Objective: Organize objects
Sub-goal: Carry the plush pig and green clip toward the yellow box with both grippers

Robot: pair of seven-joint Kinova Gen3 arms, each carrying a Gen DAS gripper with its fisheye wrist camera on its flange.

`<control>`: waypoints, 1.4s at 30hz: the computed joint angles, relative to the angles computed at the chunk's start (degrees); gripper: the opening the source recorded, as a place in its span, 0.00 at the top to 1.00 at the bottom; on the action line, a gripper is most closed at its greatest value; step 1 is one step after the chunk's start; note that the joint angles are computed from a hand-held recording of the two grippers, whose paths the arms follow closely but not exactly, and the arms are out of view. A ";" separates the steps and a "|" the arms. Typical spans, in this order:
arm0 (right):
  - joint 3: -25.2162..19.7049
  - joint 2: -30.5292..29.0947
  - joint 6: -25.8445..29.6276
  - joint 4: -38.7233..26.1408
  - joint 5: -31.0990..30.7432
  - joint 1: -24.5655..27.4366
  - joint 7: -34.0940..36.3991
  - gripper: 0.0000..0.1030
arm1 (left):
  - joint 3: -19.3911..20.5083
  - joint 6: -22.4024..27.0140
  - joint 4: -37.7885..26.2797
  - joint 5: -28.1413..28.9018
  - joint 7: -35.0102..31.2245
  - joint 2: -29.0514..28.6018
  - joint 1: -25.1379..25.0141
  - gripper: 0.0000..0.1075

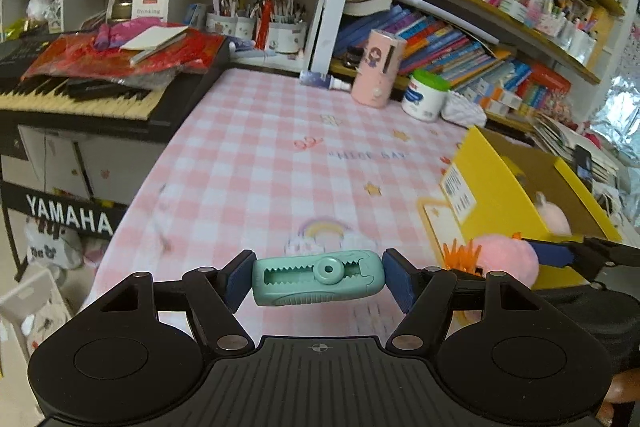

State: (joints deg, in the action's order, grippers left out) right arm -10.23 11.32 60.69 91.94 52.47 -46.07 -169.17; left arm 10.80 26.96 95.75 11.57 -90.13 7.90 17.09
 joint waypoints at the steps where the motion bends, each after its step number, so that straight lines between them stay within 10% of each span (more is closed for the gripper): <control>1: -0.35 -0.26 0.74 0.30 -0.31 -0.69 -1.28 0.17 | 0.15 0.03 1.19 0.66 -0.47 -1.01 -0.27 0.36; 22: -9.30 -4.74 25.88 4.90 -4.86 -12.06 -26.12 0.17 | 0.31 4.62 9.13 24.55 -27.08 -7.58 2.39 0.36; 42: -14.86 -11.64 37.44 11.97 -12.94 -11.38 -41.62 0.17 | 6.32 4.76 0.11 19.78 -25.76 0.40 9.27 0.36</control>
